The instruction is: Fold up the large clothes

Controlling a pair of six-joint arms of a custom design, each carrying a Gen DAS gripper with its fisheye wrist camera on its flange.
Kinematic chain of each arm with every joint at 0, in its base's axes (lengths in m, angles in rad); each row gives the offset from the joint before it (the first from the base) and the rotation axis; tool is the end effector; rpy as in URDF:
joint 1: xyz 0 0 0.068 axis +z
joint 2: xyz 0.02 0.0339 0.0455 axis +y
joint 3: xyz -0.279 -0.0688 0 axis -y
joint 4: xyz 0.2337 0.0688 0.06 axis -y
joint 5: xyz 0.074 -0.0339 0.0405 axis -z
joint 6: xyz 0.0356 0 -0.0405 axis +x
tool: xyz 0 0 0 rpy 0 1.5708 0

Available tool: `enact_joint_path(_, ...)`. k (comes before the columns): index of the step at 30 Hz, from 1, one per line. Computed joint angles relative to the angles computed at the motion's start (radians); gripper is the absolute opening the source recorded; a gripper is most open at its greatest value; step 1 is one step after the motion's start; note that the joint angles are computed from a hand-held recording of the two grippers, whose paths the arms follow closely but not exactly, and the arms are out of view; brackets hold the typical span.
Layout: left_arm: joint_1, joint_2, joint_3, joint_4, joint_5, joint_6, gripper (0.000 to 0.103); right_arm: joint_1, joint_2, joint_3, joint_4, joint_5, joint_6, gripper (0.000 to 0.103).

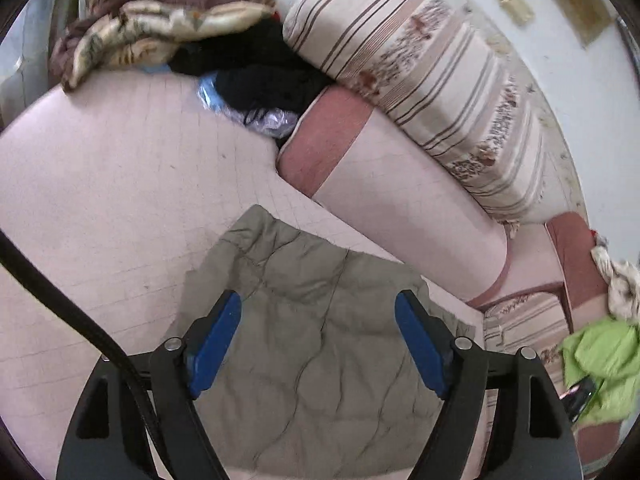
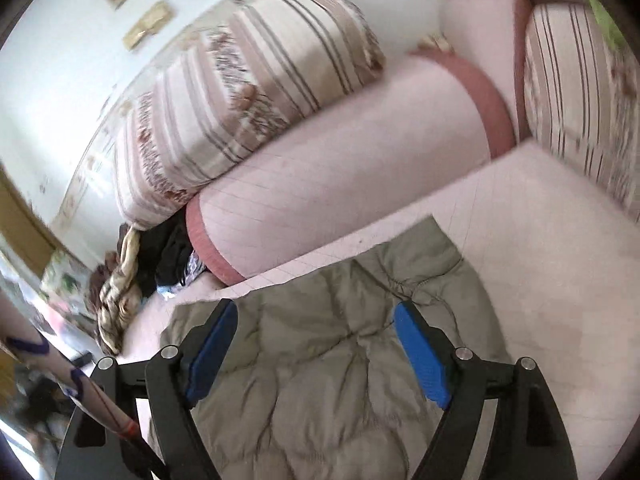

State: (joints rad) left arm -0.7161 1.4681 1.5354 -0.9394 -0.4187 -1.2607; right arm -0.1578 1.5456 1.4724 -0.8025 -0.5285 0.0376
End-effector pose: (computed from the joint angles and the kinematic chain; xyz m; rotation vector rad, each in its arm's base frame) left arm 0.2276 -0.1788 0.3850 -0.8188 2.2464 -0.4467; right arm 0.3164 -0.0322 0.3547 0.0000 2.3702 0.5858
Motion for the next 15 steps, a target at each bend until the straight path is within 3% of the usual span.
enact_joint_path(3,-0.154,0.002,0.055,-0.189,-0.142,-0.119,0.080,0.094,-0.080,-0.037,-0.036,0.094,-0.062,0.083)
enact_joint_path(5,-0.268,0.035,0.078,-0.354,-0.233,-0.263,0.080,0.157,-0.117,-0.075,-0.038,0.139,-0.085,0.074)
enact_joint_path(6,-0.333,0.066,0.086,-0.450,-0.276,-0.362,0.080,0.212,-0.134,-0.097,-0.039,0.176,-0.089,0.065)
enact_joint_path(8,-0.423,0.108,0.071,-0.563,-0.308,-0.504,0.080,0.281,-0.160,-0.135,-0.038,0.212,-0.095,0.053)
enact_joint_path(9,-0.447,0.117,0.048,-0.579,-0.312,-0.542,0.080,0.327,-0.160,-0.148,-0.031,0.232,-0.082,0.047)
enact_joint_path(15,-0.506,0.119,-0.123,-0.493,-0.323,-0.620,0.080,0.556,-0.063,-0.214,0.113,0.375,0.060,0.046)
